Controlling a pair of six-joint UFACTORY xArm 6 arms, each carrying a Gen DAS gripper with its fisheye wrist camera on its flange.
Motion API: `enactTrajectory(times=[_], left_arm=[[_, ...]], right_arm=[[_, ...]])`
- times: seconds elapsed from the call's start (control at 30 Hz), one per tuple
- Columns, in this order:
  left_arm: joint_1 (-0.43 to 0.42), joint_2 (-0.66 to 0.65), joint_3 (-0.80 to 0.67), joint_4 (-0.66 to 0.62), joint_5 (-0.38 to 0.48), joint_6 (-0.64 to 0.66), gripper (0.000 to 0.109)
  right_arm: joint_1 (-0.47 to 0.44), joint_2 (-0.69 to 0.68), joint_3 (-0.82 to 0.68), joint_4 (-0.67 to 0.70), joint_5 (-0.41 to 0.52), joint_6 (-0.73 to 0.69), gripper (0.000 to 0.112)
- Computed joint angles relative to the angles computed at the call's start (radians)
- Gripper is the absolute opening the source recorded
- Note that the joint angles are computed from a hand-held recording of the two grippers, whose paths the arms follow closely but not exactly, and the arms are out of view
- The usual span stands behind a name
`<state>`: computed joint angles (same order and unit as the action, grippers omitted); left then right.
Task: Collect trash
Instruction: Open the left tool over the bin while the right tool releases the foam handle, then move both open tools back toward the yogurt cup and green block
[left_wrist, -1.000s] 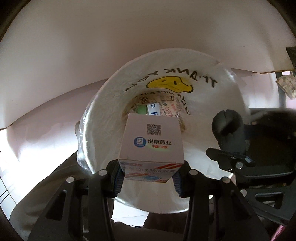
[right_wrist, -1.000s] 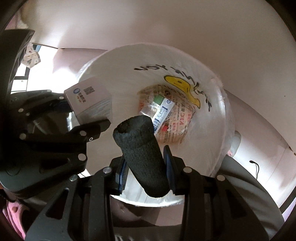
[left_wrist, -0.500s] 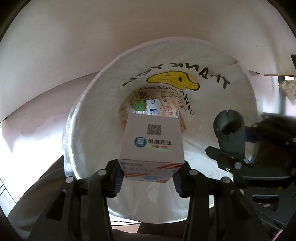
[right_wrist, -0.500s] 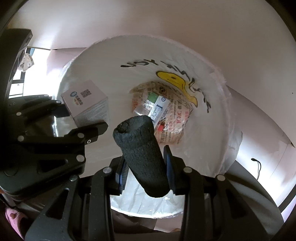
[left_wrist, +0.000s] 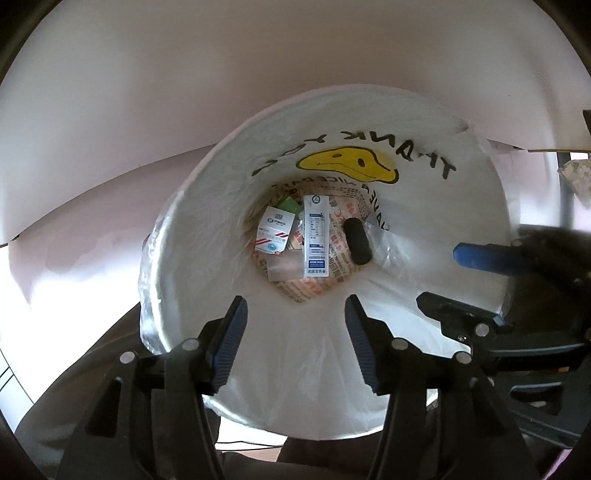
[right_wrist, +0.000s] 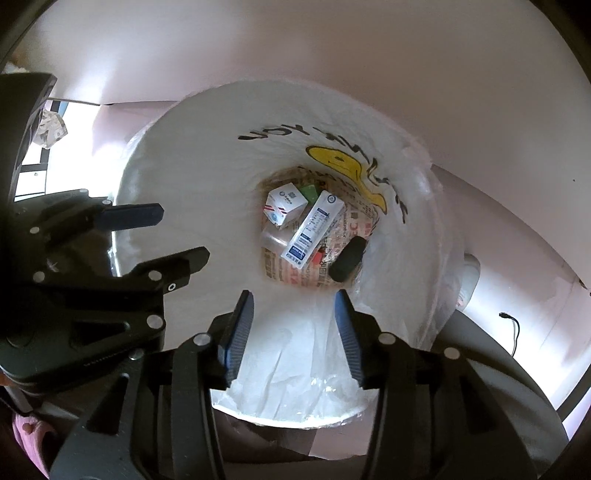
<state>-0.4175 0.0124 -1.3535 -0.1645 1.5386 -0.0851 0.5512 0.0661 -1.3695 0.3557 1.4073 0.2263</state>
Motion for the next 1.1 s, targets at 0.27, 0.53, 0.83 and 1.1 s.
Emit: enactTrajectory(times=[0.27,0.53,0.83,1.1], left_arm=[[-0.013,-0.066,0.033,0.010,-0.014,-0.017,0.057],[-0.033,-0.143,0.033,0.024,-0.015,-0.034,0.057],[-0.068,-0.228,-0.009,0.087,-0.013,-0.039,0.062],[-0.120,-0.254,-0.156,0.164,-0.018,-0.028,0.068]], right_arm=[[0.013,-0.057,-0.003,-0.008,0.006,0.019,0.047],[0.030,-0.132,0.004,-0.037,0.003,0.043,0.047],[0.082,-0.195,-0.053,-0.141,0.037,0.055,0.050],[0.119,-0.221,-0.197,-0.274,0.077,0.033,0.052]])
